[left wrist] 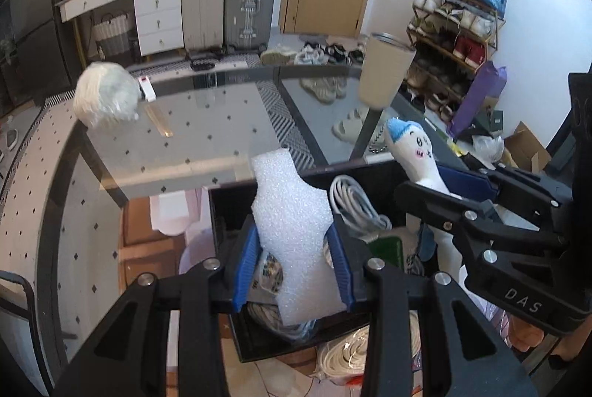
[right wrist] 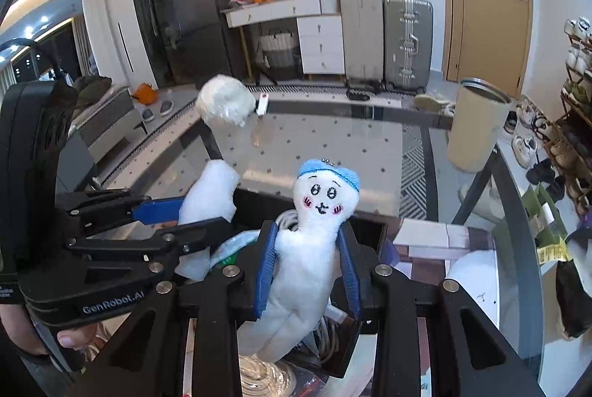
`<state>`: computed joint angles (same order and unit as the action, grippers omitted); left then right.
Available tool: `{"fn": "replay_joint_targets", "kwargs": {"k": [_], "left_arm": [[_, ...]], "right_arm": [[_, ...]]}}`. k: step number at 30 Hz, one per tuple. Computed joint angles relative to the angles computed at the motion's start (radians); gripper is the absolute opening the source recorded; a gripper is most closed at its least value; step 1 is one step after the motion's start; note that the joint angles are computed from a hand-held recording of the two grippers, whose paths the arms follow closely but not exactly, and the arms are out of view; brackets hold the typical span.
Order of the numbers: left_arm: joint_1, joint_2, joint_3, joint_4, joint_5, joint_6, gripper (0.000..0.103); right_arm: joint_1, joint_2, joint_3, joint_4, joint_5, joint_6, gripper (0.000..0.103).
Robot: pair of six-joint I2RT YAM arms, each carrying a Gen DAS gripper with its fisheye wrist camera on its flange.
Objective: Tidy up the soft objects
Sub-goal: 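Carry the foam over the black box while the right tool carries the doll there, then open the left tool to drop the foam into the box while the right tool releases the doll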
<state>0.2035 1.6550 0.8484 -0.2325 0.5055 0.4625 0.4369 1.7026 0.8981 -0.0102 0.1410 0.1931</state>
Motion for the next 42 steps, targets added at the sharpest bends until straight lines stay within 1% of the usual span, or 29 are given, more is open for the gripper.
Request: {"fn": "replay_joint_targets", "kwargs": {"k": [4,6,8,9,10,11,13,16,18,21,26,29,31,34,35,39,42], "left_arm": [[-0.028,0.002,-0.018,0.003,-0.038,0.017,0.036],[-0.029,-0.005,-0.022,0.002,-0.036,0.009,0.037],[-0.025,-0.009,-0.020,-0.007,-0.020,0.003,0.038],[-0.021,-0.006,-0.014,-0.016,-0.011,0.005,0.039],[-0.017,-0.005,-0.015,-0.020,0.000,0.008,0.044],[-0.009,-0.005,-0.011,-0.029,0.006,0.014,0.051],[-0.002,-0.031,-0.028,-0.018,0.005,0.014,0.057],[0.025,-0.090,-0.050,-0.026,0.036,0.032,0.059],[0.044,-0.119,-0.055,-0.051,0.058,0.045,0.059],[0.074,-0.157,-0.063,-0.097,0.081,0.064,0.060],[0.125,-0.222,-0.103,-0.147,0.113,0.143,0.060],[0.165,-0.269,-0.152,-0.175,0.133,0.201,0.060],[0.185,-0.303,-0.197,-0.173,0.147,0.252,0.060],[0.194,-0.317,-0.252,-0.209,0.122,0.353,0.060],[0.192,-0.319,-0.268,-0.211,0.108,0.366,0.060],[0.166,-0.338,-0.352,-0.172,0.047,0.373,0.060],[0.136,-0.345,-0.388,-0.162,0.024,0.393,0.062]], "right_arm": [[-0.004,0.027,0.014,-0.024,0.004,-0.007,0.032],[0.002,0.025,0.007,-0.016,0.010,-0.003,0.034],[0.006,0.019,-0.010,0.004,0.010,-0.001,0.041],[0.010,0.012,-0.016,0.006,0.012,0.004,0.049],[0.017,0.000,-0.022,0.003,0.017,0.014,0.052],[0.020,-0.012,-0.036,0.013,0.020,0.023,0.054],[0.026,-0.037,-0.045,0.003,0.028,0.029,0.054],[0.031,-0.096,-0.081,0.004,0.033,0.029,0.054],[0.038,-0.137,-0.101,-0.015,0.022,0.042,0.054],[0.063,-0.194,-0.135,-0.045,0.036,0.048,0.054],[0.095,-0.291,-0.197,-0.105,0.037,0.039,0.054],[0.110,-0.350,-0.242,-0.142,0.034,0.048,0.054],[0.119,-0.363,-0.264,-0.171,0.029,0.065,0.054],[0.151,-0.343,-0.294,-0.184,0.027,0.094,0.054],[0.156,-0.330,-0.300,-0.183,0.021,0.095,0.054],[0.196,-0.274,-0.303,-0.177,0.041,0.106,0.054],[0.201,-0.253,-0.288,-0.186,0.051,0.108,0.054]]}}
